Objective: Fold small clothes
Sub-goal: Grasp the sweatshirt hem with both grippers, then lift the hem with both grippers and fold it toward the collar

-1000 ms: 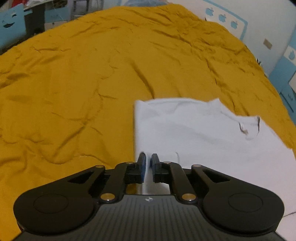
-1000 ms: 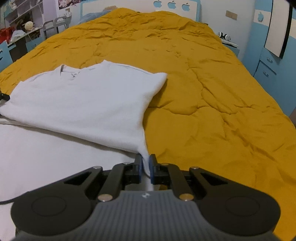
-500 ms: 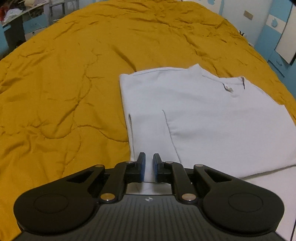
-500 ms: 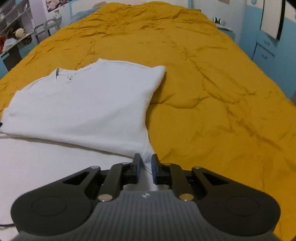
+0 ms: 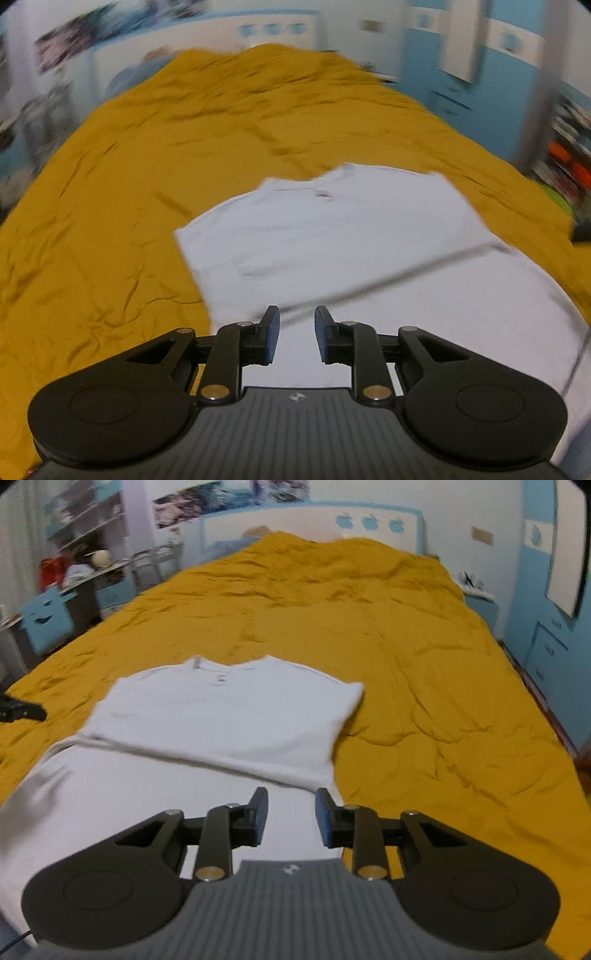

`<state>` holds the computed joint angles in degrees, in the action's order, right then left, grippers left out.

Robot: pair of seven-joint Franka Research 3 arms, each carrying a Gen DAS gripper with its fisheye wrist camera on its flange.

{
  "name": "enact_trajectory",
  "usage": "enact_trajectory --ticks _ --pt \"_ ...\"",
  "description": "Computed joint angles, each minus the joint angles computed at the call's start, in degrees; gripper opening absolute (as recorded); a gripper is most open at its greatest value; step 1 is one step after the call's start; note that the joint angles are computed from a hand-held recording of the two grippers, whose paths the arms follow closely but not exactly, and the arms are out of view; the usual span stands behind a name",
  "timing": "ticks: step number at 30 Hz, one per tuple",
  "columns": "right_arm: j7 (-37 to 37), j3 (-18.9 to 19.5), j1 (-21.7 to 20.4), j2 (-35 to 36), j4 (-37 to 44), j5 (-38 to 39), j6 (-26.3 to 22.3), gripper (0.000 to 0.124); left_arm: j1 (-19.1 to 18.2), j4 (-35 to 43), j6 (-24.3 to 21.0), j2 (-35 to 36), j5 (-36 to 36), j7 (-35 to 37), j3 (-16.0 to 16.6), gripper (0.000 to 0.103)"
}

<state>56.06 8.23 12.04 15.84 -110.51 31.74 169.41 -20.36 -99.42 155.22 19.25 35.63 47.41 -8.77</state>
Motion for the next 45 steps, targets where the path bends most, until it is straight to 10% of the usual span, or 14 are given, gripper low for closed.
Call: enact_trajectory --ticks 9,20,34,39,45 --pt "-20.3 1.7 0.4 -16.4 -17.3 12.4 -4.5 0.034 -0.8 -14.0 2.1 -10.1 -1.9 12.1 -5.6 0.041" --pt "-21.1 -3.1 7.2 -25.2 -33.6 3.0 -4.2 0.05 -5.1 -22.0 -8.5 -13.5 -1.8 24.6 -9.5 0.062" --pt "-21.8 -4.5 9.5 -25.5 -38.1 -8.9 0.6 0.053 -13.4 -25.3 -22.4 -9.6 33.3 4.8 -8.8 0.063" --pt "-23.8 -3.2 8.3 -25.5 -39.4 -15.6 2.4 0.053 -12.2 -26.1 -20.2 -10.9 32.4 3.7 -9.2 0.019" --pt "-19.1 1.7 2.0 -23.8 -40.8 -31.7 7.6 0.052 -9.3 -27.2 -14.0 -15.3 25.9 1.5 -9.2 0.008"
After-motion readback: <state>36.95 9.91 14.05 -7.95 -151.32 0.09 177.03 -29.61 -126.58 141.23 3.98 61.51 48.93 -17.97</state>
